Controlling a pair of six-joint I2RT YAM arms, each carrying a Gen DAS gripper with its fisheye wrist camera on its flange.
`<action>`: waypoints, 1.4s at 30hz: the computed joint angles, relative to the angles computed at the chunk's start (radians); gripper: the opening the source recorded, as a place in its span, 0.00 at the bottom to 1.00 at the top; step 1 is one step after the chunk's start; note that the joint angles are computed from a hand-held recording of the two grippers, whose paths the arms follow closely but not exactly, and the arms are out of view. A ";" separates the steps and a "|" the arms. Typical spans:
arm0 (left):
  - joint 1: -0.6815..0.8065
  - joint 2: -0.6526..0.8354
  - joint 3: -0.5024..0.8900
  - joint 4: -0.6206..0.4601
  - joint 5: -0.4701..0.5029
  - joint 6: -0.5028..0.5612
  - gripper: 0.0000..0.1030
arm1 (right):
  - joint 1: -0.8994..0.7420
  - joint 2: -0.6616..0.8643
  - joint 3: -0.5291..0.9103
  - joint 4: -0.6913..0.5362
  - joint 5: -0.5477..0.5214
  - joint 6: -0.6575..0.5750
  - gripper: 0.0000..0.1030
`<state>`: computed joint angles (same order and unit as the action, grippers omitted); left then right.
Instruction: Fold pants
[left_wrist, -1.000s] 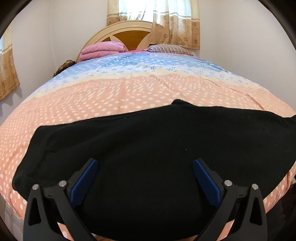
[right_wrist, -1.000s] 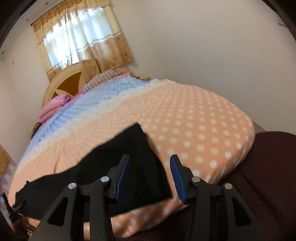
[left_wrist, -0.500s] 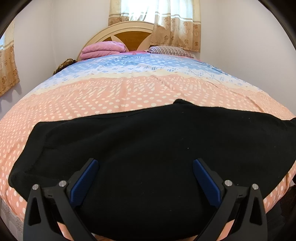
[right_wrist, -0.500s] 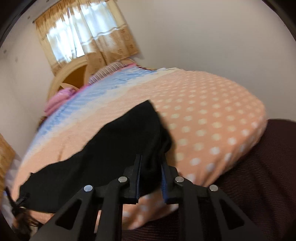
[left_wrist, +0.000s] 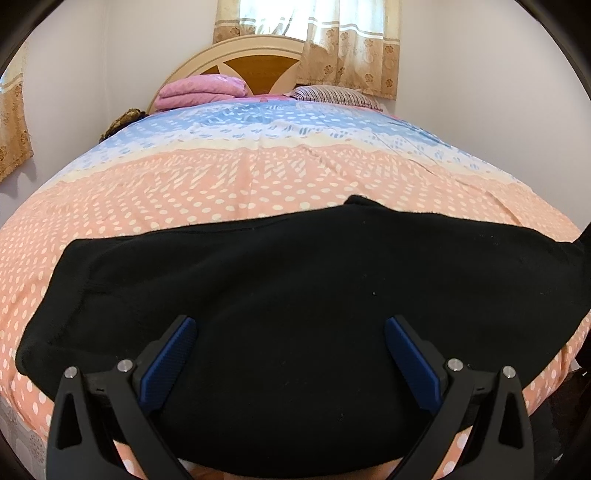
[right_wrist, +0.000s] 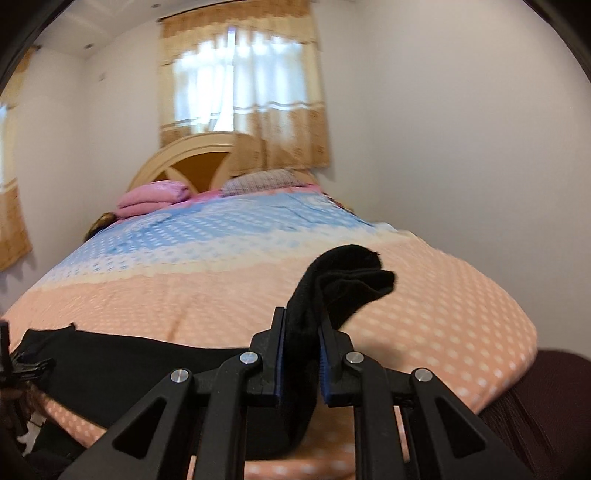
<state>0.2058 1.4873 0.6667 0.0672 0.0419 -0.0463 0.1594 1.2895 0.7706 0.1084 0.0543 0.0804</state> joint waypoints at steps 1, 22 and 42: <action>0.004 -0.004 0.002 -0.007 0.006 0.003 1.00 | 0.028 0.003 0.011 -0.004 0.007 -0.004 0.15; -0.047 -0.044 0.120 -0.108 0.276 -0.057 1.00 | 0.428 0.490 0.266 -0.024 0.051 -0.076 0.15; -0.452 0.343 0.592 -0.315 0.212 -0.136 0.89 | 0.067 0.374 0.000 0.206 -0.346 0.037 0.53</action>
<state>-0.2463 1.8302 1.2585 -0.2481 0.2535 -0.1818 0.2265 1.6634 0.7708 0.3141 -0.2917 0.1173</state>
